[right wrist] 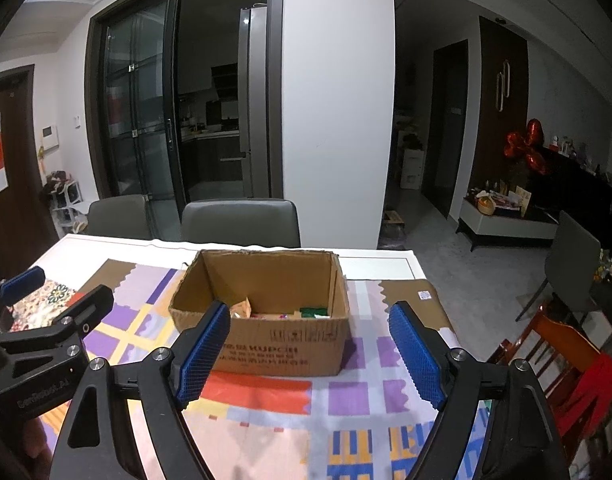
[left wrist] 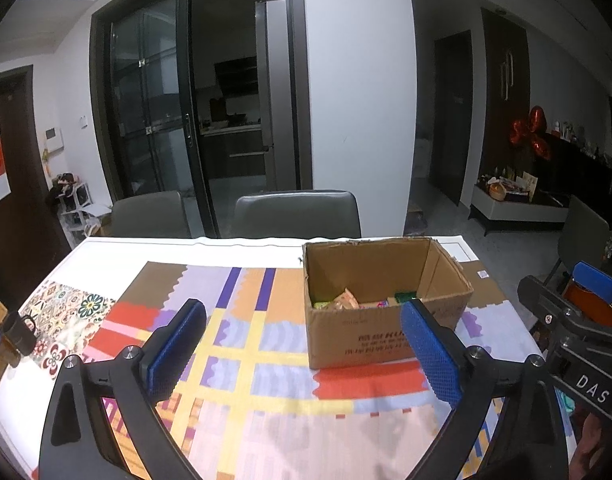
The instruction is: Organize snacks
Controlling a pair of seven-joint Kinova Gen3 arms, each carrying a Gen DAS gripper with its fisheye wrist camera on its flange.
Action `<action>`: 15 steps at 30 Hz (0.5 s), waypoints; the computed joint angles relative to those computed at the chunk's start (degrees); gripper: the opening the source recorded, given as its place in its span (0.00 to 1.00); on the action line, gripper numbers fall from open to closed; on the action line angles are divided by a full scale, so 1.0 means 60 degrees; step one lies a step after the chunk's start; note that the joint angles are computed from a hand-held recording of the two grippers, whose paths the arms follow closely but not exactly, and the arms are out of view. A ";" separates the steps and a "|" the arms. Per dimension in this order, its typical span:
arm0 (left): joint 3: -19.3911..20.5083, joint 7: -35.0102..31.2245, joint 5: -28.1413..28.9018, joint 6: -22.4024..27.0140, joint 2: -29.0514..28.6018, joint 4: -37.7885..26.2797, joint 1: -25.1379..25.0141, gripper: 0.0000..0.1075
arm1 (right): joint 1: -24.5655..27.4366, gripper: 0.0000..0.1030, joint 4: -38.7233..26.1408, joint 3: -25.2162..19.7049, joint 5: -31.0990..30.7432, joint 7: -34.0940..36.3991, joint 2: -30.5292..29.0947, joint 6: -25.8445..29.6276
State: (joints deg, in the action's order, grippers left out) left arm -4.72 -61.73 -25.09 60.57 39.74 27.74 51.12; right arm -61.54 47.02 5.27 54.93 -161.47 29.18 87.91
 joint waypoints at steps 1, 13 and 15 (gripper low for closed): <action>-0.0028 0.0074 -0.0018 -0.0084 -0.0133 0.0251 0.0039 0.93 | -0.0087 0.80 0.0053 0.0005 0.0035 -0.0070 -0.0031 0.0049; 0.0265 0.1112 -0.0824 -0.0847 -0.1569 0.2882 0.0354 0.93 | -0.0962 0.80 0.0185 -0.0171 0.0422 -0.0551 -0.0081 0.0927; 0.0306 0.1349 -0.1077 -0.0947 -0.1807 0.3310 0.0473 0.93 | -0.1125 0.80 0.0257 -0.0214 0.0459 -0.0681 -0.0122 0.1074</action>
State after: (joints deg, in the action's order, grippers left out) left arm -2.89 -53.64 -31.56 54.89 28.90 47.60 53.96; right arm -68.29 48.56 3.99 57.68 -165.56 28.44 94.35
